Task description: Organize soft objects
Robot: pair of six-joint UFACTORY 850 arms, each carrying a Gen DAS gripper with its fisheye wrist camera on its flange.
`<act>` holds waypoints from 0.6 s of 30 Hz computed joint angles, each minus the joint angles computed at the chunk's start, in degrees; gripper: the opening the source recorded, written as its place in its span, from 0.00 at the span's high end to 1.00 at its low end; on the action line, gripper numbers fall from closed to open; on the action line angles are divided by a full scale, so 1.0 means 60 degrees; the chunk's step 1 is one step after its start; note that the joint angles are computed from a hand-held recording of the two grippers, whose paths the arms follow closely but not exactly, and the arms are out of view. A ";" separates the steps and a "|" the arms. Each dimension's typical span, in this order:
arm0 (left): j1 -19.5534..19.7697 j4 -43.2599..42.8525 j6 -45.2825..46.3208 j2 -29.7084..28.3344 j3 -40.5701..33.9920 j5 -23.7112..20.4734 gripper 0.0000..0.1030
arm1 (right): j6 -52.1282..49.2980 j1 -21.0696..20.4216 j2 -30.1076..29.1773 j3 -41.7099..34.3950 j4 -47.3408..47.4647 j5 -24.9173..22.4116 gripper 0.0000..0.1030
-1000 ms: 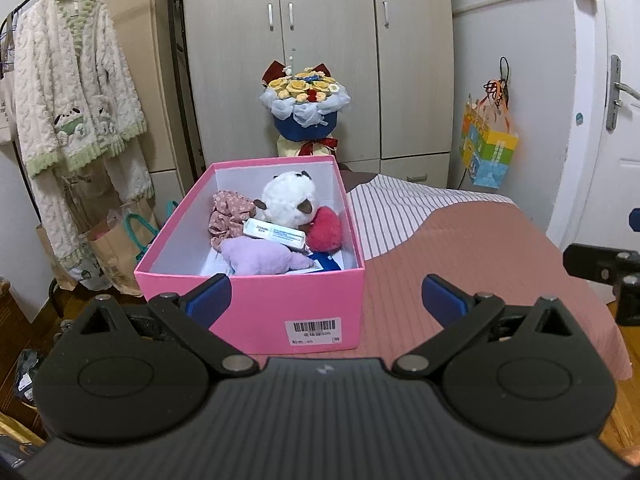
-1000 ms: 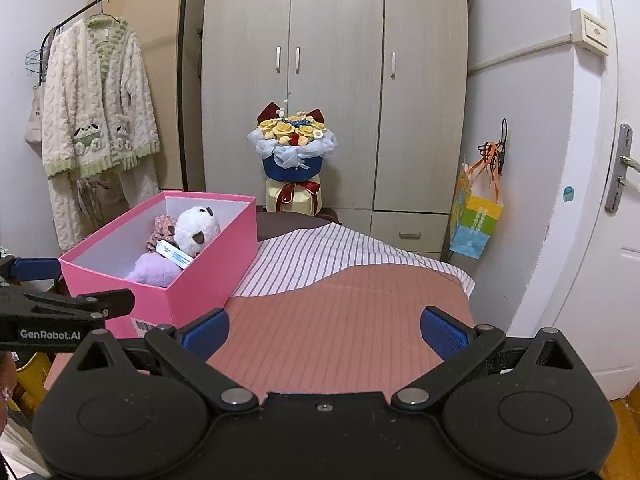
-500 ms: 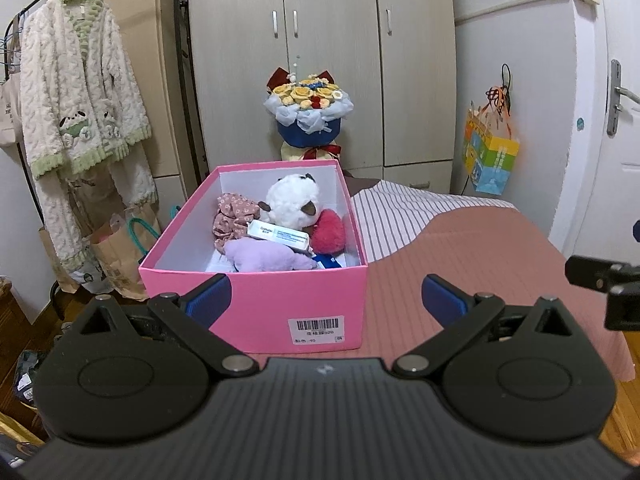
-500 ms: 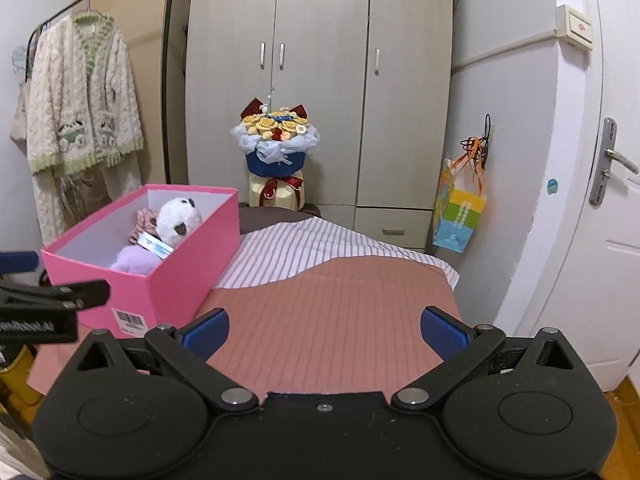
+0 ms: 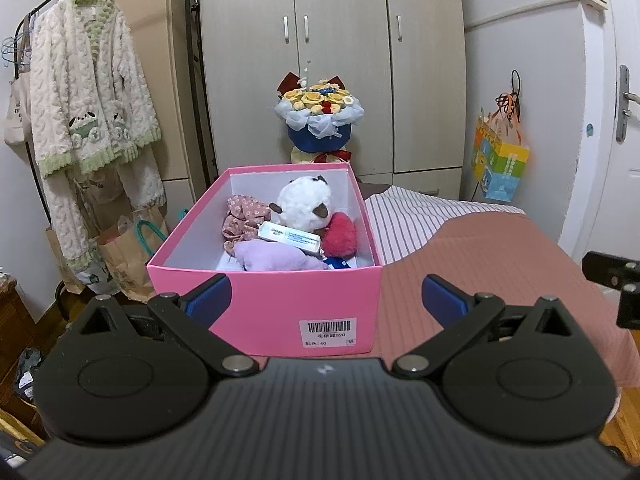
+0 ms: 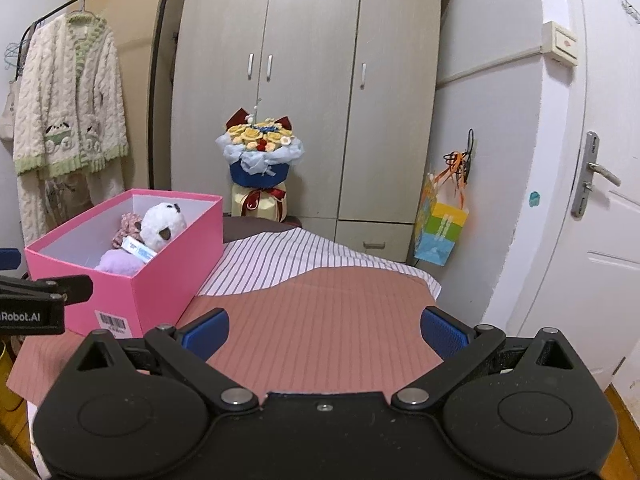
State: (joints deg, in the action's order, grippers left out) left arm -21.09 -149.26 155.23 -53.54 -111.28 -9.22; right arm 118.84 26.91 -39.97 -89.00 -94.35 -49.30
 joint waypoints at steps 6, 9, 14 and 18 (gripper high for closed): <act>-0.0063 -0.1094 0.1264 -0.0096 -0.0180 0.0348 0.00 | 0.0257 0.0018 0.0048 0.0083 -0.0083 -0.0036 0.00; -0.0040 -0.0305 0.0400 -0.0110 -0.0236 0.0419 0.00 | 0.0225 0.0020 0.0031 0.0062 -0.0040 -0.0037 0.00; -0.0031 -0.1049 0.1099 -0.0095 -0.0190 0.0372 0.00 | 0.0278 -0.0010 0.0028 0.0069 -0.0004 0.0070 0.00; -0.0025 -0.1028 0.1029 -0.0107 -0.0190 0.0367 0.00 | 0.0134 -0.0017 -0.0019 -0.0015 0.0203 0.0104 0.00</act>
